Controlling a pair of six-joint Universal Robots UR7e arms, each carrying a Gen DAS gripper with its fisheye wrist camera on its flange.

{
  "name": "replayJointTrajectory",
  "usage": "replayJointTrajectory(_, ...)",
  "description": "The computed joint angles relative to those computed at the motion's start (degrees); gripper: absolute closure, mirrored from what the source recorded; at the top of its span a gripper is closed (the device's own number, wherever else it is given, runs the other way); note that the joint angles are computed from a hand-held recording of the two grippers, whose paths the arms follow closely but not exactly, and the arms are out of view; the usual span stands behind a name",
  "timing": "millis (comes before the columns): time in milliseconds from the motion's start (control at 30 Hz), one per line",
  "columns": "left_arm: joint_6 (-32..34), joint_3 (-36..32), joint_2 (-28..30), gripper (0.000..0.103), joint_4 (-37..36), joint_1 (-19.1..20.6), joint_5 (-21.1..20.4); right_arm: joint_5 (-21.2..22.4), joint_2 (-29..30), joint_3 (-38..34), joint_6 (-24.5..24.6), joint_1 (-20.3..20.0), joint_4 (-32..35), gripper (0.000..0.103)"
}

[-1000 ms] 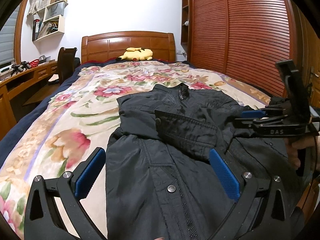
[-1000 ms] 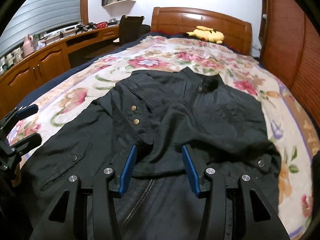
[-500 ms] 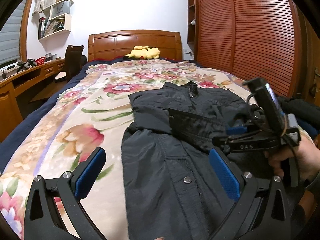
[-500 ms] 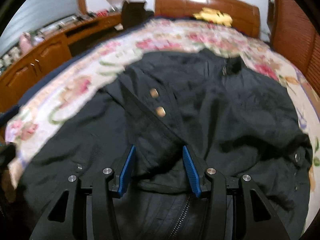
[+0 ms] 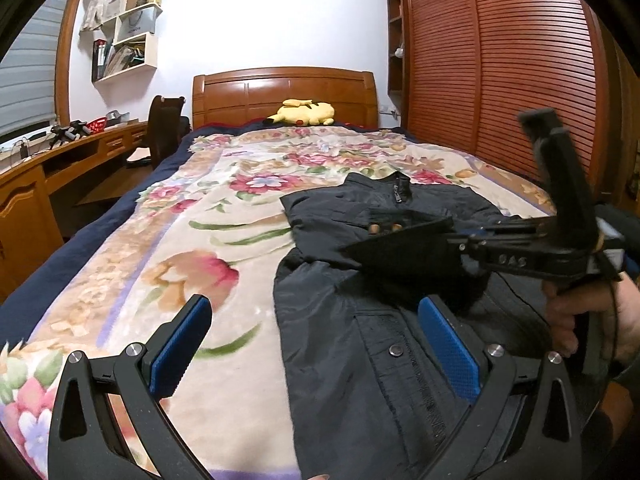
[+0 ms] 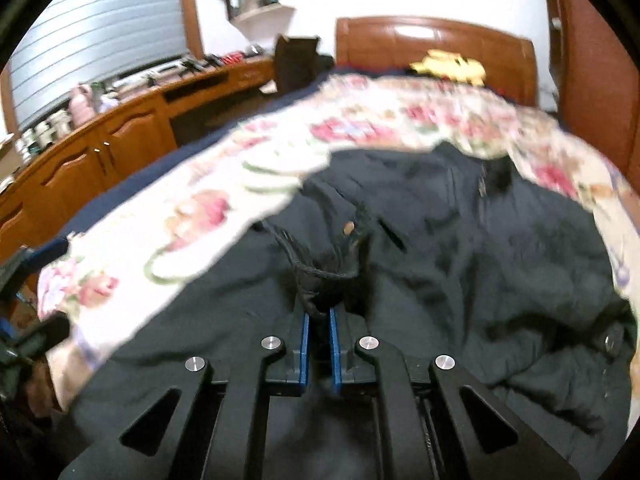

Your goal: Fold large clothes

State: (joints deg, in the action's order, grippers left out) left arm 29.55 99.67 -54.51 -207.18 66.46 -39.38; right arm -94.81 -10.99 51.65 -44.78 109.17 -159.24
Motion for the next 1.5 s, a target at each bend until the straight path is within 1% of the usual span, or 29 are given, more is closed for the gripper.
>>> replayJointTrajectory(67,0.08,-0.13,0.1,0.0,-0.11,0.1,0.94,1.2,-1.09,2.14,0.04,0.42,-0.17,0.095)
replayJointTrajectory(200,-0.07,-0.03,0.04,0.0,-0.12,0.27,2.14,0.03,-1.82,4.2,0.86,0.67,2.1,0.094)
replayJointTrajectory(233,-0.06,-0.03,0.02,0.0,-0.16,0.32,2.23,-0.19,-2.39,5.29,1.02,0.64,2.24,0.092)
replayJointTrajectory(300,-0.18,0.0,-0.01,0.0,-0.05,0.39,2.47,-1.02,-2.35,4.56,1.49,0.53,4.71,0.088)
replayJointTrajectory(400,-0.26,0.27,-0.13,0.0,-0.05,0.44,2.53,-1.34,-3.55,5.6,1.42,0.17,6.24,0.075)
replayJointTrajectory(433,-0.5,0.29,-0.18,0.0,0.37,0.45,2.47,-1.39,-4.11,6.38,1.36,-0.06,6.44,0.065)
replayJointTrajectory(467,-0.53,0.43,-0.28,0.0,0.46,0.4,2.37,-1.22,-4.78,7.3,1.17,-0.36,6.36,0.058)
replayJointTrajectory(600,-0.74,0.49,-0.13,0.0,0.76,0.08,1.67,-0.67,-8.34,10.81,-0.17,-1.38,5.04,0.057)
replayJointTrajectory(733,-1.04,-0.63,0.91,0.0,1.72,-0.11,0.74,-1.2,-12.1,15.99,-2.4,-2.47,-1.99,0.057)
replayJointTrajectory(900,-3.33,-3.29,2.93,0.0,6.28,-0.1,-0.63,-5.18,-12.58,15.83,-2.18,-3.85,-8.61,0.057)
replayJointTrajectory(967,-4.48,-4.31,3.65,0.0,8.62,-0.09,-1.58,-6.81,-12.16,15.14,-2.45,-4.4,-10.15,0.057)
replayJointTrajectory(1033,-5.84,-5.34,4.32,0.0,12.05,0.02,-3.48,-8.08,-12.09,14.88,-2.18,-5.16,-10.95,0.057)
replayJointTrajectory(1100,-6.75,-6.19,4.89,0.004,15.38,0.05,-4.58,-9.02,-12.17,14.86,-1.92,-5.88,-11.36,0.057)
replayJointTrajectory(1167,-8.07,-7.3,5.54,0.02,20.34,0.23,-5.75,-9.84,-11.74,14.21,-1.95,-6.25,-11.72,0.057)
replayJointTrajectory(1200,-8.89,-8.09,5.97,0.025,23.22,0.37,-6.05,-9.98,-11.83,14.34,-2.01,-6.51,-11.91,0.057)
replayJointTrajectory(1233,-9.31,-8.58,6.3,0.033,24.79,0.42,-6.06,-10.2,-12.06,14.67,-1.94,-6.59,-12.19,0.057)
replayJointTrajectory(1267,-9.67,-9.35,6.95,0.04,26.81,0.46,-5.59,-10.3,-12.4,15.19,-1.99,-6.77,-12.6,0.057)
replayJointTrajectory(1300,-9.88,-9.99,7.5,0.042,28.29,0.48,-5.07,-10.36,-12.52,15.27,-2.0,-6.94,-12.72,0.057)
replayJointTrajectory(1367,-10.35,-10.97,8.35,0.051,30.82,0.57,-3.96,-10.53,-12.28,14.7,-1.66,-7.19,-12.69,0.057)
replayJointTrajectory(1400,-10.47,-11.36,8.66,0.054,31.85,0.64,-3.52,-10.58,-12.22,14.4,-1.51,-7.32,-12.6,0.057)
replayJointTrajectory(1433,-10.69,-11.91,9.08,0.061,33.12,0.72,-2.86,-10.69,-12.05,13.97,-1.39,-7.49,-12.53,0.057)
replayJointTrajectory(1467,-11.04,-12.24,9.28,0.072,34.08,0.74,-2.42,-10.79,-12.11,14.12,-1.41,-7.74,-12.79,0.057)
replayJointTrajectory(1500,-11.4,-12.42,9.27,0.077,34.95,0.83,-2.43,-11.03,-11.88,13.75,-1.19,-7.93,-12.63,0.057)
